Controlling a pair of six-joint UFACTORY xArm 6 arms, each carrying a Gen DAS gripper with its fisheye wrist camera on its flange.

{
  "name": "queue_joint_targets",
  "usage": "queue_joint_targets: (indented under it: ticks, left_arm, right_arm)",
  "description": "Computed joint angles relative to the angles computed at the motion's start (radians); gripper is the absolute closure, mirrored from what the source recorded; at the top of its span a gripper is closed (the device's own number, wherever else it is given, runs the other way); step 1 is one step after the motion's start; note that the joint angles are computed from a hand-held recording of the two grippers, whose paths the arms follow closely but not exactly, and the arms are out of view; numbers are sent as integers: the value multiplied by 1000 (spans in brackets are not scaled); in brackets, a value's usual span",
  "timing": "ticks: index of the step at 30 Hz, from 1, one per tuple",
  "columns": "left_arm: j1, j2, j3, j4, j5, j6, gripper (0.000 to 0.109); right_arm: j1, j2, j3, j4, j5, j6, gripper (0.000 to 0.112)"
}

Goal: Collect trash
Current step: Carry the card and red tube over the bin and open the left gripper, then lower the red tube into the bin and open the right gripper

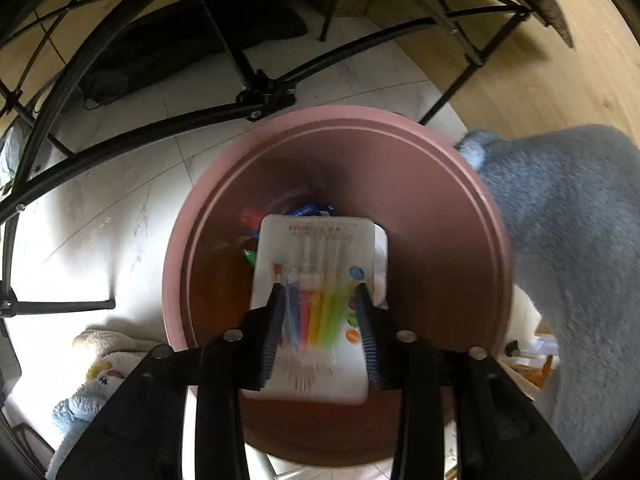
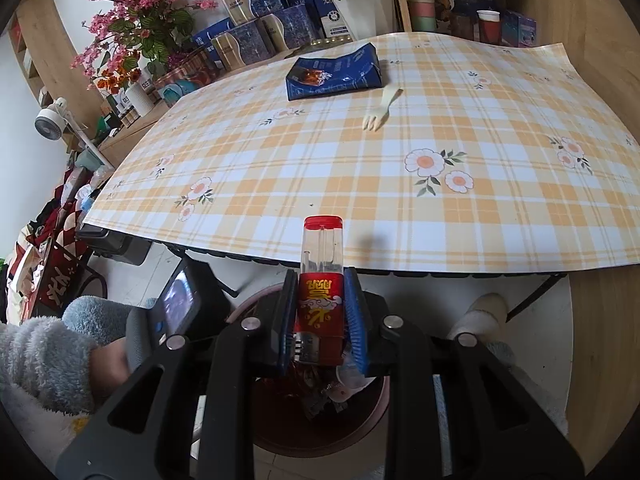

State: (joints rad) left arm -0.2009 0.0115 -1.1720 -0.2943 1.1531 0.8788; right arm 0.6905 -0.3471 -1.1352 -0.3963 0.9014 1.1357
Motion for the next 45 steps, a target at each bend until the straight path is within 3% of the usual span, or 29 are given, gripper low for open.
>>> queue_joint_targets:
  ticks: [2, 4, 14, 22, 30, 37, 45]
  left_arm:
    - [0, -7, 10, -11, -24, 16, 43]
    - [13, -12, 8, -43, -29, 38, 38]
    - [129, -84, -58, -229, 46, 86, 27]
    - [242, -187, -59, -389, 10, 140, 15]
    - [353, -270, -13, -534, -134, 232, 12]
    - [395, -287, 23, -565, -235, 193, 12]
    - [394, -269, 21, -527, -261, 143, 12]
  right_arm:
    - [1, -2, 4, 5, 5, -2, 86]
    - [2, -4, 11, 14, 4, -3, 86]
    - [32, 42, -3, 68, -17, -32, 86]
    - [51, 122, -36, 162, -43, -122, 86]
    - [50, 284, -154, 243, -45, -270, 86]
    - [49, 435, -221, 376, -38, -408, 86]
    - [50, 504, -262, 408, 96, -419, 86]
